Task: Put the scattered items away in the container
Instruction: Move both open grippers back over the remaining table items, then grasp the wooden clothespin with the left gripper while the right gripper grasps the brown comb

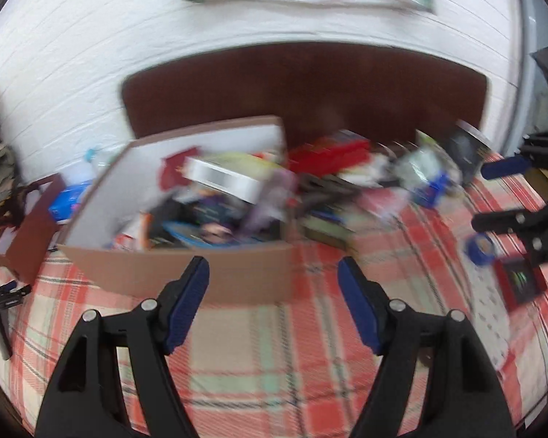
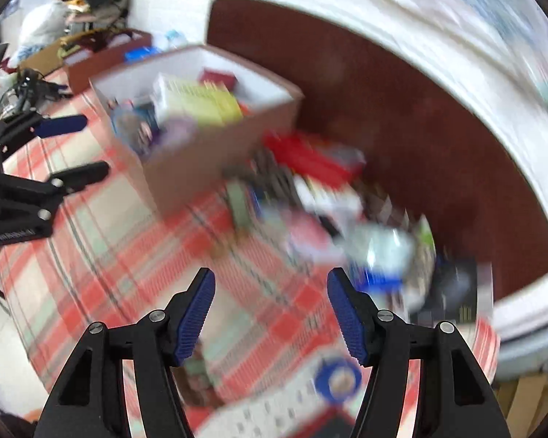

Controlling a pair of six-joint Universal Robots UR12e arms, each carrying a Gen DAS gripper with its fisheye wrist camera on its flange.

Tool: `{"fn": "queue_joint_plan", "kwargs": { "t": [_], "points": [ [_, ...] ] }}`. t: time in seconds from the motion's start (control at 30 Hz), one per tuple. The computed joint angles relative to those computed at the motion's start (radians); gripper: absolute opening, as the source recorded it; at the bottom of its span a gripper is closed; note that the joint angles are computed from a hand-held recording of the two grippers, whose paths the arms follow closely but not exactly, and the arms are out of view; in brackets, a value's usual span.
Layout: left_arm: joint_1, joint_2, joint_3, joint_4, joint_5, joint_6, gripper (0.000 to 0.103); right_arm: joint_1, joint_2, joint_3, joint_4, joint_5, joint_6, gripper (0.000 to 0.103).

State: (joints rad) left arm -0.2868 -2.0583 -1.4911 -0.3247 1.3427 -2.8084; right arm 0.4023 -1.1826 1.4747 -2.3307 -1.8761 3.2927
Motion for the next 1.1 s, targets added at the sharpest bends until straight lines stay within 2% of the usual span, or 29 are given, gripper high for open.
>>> {"fn": "queue_joint_plan", "kwargs": {
  "t": [0.1, 0.17, 0.27, 0.37, 0.53, 0.63, 0.7, 0.87, 0.97, 1.03, 1.1],
  "points": [
    [-0.031, 0.026, -0.068, -0.009, -0.033, 0.053, 0.073, -0.019, -0.067, 0.114, 0.037, -0.048, 0.074, 0.065],
    [-0.054, 0.039, -0.115, 0.004, -0.041, 0.088, 0.073, -0.028, -0.1, 0.177, 0.031, -0.074, 0.091, 0.065],
    [-0.084, 0.053, -0.17, 0.008, -0.041, 0.144, 0.073, -0.031, -0.121, 0.22, 0.013, -0.083, 0.077, 0.065],
    [-0.115, 0.053, -0.197, 0.005, 0.013, 0.187, 0.073, -0.025, -0.124, 0.253, -0.028, -0.081, 0.015, 0.065],
    [-0.139, 0.032, -0.187, 0.003, 0.061, 0.15, 0.073, -0.028, -0.093, 0.228, -0.023, -0.083, 0.031, 0.065],
    [-0.128, 0.029, -0.163, -0.081, -0.014, 0.146, 0.073, -0.039, -0.088, 0.233, -0.05, -0.057, 0.035, 0.065],
    [-0.128, 0.024, -0.148, -0.103, -0.005, 0.148, 0.073, -0.038, -0.084, 0.233, -0.05, -0.059, 0.014, 0.065],
    [-0.121, 0.01, -0.113, -0.196, 0.008, 0.067, 0.073, -0.037, -0.082, 0.242, -0.093, -0.051, -0.015, 0.065],
    [-0.121, 0.01, -0.112, -0.207, 0.023, 0.062, 0.074, -0.037, -0.081, 0.243, -0.11, -0.045, -0.027, 0.065],
    [-0.12, 0.012, -0.113, -0.218, 0.016, 0.06, 0.075, -0.03, -0.073, 0.234, -0.127, -0.03, -0.072, 0.065],
    [-0.125, 0.017, -0.132, -0.161, 0.046, 0.072, 0.075, -0.025, -0.067, 0.228, -0.132, -0.007, -0.096, 0.065]
  ]
}}
